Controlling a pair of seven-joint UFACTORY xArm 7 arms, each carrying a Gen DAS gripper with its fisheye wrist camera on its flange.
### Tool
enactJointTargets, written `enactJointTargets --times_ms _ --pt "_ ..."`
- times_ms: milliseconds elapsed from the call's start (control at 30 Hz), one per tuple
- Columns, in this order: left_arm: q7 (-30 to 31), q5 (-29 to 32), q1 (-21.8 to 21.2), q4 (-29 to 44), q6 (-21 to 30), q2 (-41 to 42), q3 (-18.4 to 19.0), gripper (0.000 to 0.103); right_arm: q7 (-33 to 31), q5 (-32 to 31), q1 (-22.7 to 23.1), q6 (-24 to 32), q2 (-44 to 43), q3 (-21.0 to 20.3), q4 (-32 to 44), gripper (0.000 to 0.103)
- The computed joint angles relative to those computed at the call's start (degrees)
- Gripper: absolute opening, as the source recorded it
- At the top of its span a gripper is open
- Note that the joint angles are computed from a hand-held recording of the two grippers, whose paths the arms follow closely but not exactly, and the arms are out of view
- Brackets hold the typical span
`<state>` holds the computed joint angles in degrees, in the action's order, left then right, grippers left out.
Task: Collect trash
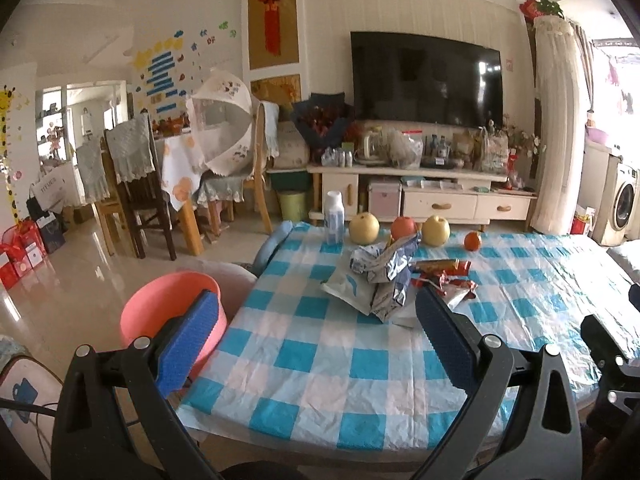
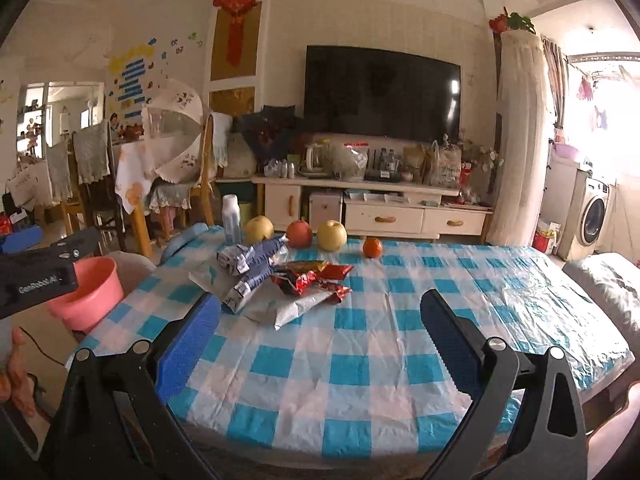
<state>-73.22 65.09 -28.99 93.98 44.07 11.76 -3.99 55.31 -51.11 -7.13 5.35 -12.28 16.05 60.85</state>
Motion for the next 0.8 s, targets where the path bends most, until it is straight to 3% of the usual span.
enactJointTargets --times_ms 300,600,800 --pt "-2.76 3.80 -0.35 -1.69 1.33 -2.49 -1.06 0.099 -2.32 1.84 -2.04 -1.75 -3.25 1.29 -1.59 0.099" --pt "-4.10 6.09 0.18 -2.37 2.21 -3.85 -2.49 0.099 -0.68 1.58 -14.22 -6.53 -7.16 10.61 -3.25 0.099" --pt "-4.08 6.49 0.19 -1.96 2.84 -3.94 -2.89 0.099 -3.17 4.69 -17.93 -7.43 -8.49 14.06 -3.98 0.099"
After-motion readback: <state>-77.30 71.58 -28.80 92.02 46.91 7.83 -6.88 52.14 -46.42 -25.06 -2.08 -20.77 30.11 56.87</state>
